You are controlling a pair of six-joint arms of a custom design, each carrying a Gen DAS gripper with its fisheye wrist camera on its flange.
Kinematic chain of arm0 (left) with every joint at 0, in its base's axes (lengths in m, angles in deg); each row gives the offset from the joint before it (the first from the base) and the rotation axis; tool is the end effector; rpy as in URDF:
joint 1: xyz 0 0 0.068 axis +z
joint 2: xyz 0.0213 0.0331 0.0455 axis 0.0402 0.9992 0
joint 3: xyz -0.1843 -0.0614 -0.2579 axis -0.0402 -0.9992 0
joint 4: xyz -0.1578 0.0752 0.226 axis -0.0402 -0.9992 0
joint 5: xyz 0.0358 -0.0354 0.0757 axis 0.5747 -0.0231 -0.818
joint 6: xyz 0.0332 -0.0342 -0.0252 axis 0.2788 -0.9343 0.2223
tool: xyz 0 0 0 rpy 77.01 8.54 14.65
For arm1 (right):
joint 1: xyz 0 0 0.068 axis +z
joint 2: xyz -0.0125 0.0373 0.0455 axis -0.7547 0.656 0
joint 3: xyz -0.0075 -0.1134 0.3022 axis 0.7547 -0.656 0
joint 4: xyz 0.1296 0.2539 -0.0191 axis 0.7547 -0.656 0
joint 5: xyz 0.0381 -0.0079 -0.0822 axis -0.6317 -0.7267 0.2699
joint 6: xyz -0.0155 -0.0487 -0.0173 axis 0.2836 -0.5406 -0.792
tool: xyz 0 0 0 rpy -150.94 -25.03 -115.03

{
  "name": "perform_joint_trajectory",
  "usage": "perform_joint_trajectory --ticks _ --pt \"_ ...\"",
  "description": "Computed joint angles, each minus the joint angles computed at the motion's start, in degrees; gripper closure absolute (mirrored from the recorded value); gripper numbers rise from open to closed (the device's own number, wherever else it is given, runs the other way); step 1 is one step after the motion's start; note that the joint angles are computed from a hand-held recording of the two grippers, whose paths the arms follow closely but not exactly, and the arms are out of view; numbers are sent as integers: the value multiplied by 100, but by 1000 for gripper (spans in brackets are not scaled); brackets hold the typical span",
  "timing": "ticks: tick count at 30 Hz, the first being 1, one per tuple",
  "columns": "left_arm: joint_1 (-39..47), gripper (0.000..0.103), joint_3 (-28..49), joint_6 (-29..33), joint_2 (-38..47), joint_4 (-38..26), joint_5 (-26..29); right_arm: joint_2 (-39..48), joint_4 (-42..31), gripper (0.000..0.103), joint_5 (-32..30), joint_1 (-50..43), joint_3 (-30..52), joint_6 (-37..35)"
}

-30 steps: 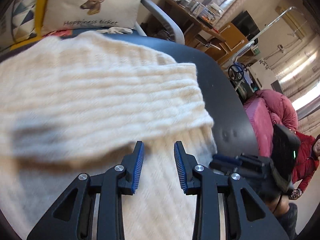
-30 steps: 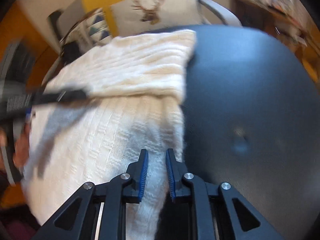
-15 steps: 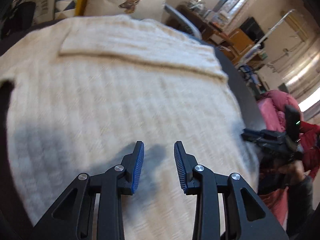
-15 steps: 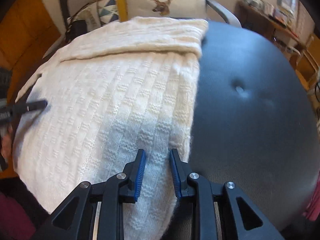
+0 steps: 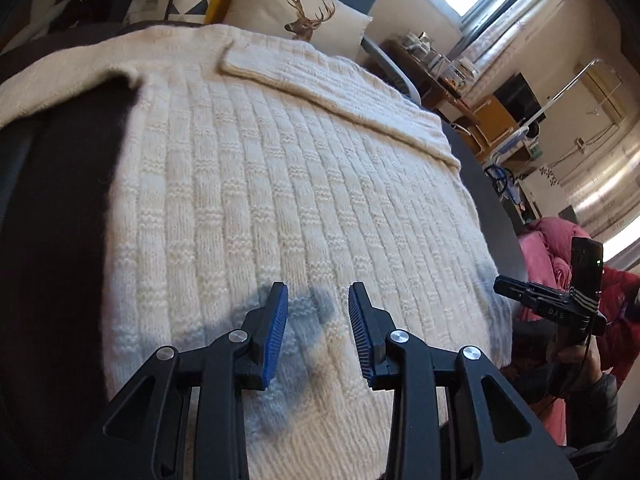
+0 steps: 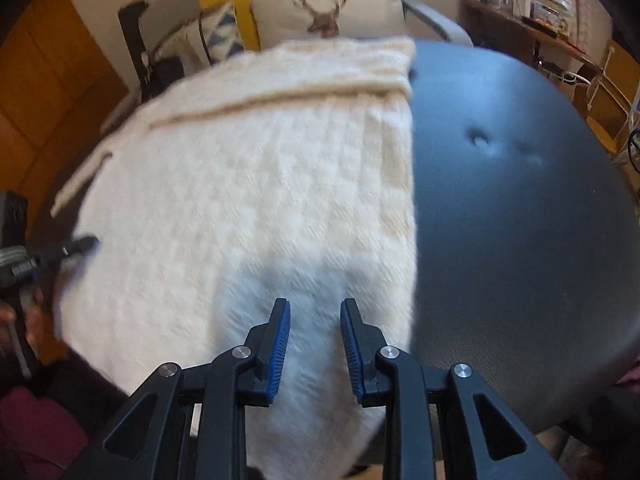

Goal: Fold clothes

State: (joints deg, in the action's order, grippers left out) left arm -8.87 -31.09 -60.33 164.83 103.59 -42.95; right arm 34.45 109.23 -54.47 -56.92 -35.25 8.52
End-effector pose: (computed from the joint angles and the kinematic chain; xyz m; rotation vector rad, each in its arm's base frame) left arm 0.2699 -0.0682 0.0591 0.1437 2.5819 -0.6975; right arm 0.2372 -0.0208 0.0495 -0.1258 2.6553 0.3755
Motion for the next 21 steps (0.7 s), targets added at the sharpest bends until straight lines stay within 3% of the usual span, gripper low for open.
perform_joint_trajectory --ticks 3,6,10,13,15,18,21 --pt "-124 68 105 18 72 -70 -141 51 29 77 -49 353 53 86" --pt "-167 68 238 63 125 -233 -180 279 -9 77 277 590 10 -146" --pt "-72 68 318 155 131 -387 -38 -83 -194 77 515 217 128 -315" --pt "69 68 323 -52 117 -433 222 -147 -160 75 292 174 385 98" --pt "345 68 292 -401 89 -385 740 -164 -97 74 173 174 557 424" --pt "1001 68 55 -824 -109 -138 1312 166 474 74 50 1137 604 719" --pt "2008 60 -178 -928 -412 -148 1705 846 1064 74 -39 1886 786 1205"
